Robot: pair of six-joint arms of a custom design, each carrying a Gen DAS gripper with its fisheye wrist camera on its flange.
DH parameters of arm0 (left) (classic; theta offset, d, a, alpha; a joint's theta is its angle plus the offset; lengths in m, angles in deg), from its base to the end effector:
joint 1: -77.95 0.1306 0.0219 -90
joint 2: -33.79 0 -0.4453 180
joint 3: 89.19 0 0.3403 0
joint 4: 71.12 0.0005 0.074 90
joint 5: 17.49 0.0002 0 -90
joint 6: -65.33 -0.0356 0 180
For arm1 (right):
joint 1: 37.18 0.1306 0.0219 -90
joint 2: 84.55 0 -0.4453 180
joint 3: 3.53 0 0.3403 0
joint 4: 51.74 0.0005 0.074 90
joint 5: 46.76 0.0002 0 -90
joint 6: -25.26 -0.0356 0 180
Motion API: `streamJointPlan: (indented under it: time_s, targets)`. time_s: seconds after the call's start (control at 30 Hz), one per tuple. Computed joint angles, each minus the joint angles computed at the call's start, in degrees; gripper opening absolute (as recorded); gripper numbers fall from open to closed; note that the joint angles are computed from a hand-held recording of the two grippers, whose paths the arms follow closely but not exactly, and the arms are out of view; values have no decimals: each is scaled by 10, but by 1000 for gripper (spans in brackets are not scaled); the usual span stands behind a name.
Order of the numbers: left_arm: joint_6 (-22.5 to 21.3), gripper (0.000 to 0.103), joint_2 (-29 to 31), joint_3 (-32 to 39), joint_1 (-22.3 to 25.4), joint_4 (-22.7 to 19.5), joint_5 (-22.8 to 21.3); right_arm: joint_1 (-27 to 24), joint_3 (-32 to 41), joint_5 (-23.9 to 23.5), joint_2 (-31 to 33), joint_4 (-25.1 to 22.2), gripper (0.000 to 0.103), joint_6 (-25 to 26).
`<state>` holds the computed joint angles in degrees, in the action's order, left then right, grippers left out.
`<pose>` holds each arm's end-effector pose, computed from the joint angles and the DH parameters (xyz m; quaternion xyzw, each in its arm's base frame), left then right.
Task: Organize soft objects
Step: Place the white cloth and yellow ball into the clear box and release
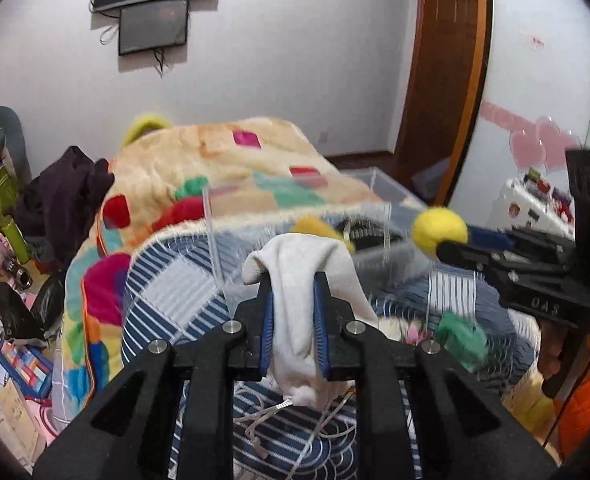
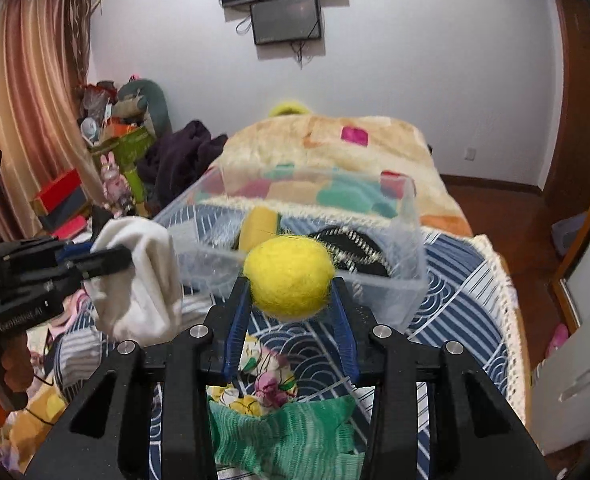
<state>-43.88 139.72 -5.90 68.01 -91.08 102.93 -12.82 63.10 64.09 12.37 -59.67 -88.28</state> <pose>0.5239 -0.1106 0.3568 0.3244 0.8286 -0.2081 0.4060 0.4186 0.1751 0.3345 0.0727 0.8853 0.0256 0.4585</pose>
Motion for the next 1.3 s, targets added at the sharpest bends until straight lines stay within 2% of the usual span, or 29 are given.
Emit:
streamJointPlan:
  time_s: [0.1,0.23,0.33,0.53,0.73,0.97,1.17,1.3]
  targets:
    - [19,17,4,20,0,6,2,-1,0,14,-7,7,36,1]
    - [32,17,9,42,-7,31,-16,-7,3,23,-11,15,36,2]
    - [46,17,22,71,-10,22,-17,-12,8,29,-12,17,36,7]
    - [66,18,48,103,-21,37,-49,-21,22,37,-6,19,36,14]
    - [85,18,82,127,-32,23,-74,-31,38,29,10,13,36,10]
    - [71,18,117,146,-44,-5,-109,-44,63,-7,42,-14,36,-2]
    - [35,18,117,120,-59,23,-142,-51,79,-36,66,-39,36,-12]
    - [33,18,115,117,-59,21,-143,-51,86,-36,74,-59,36,-13]
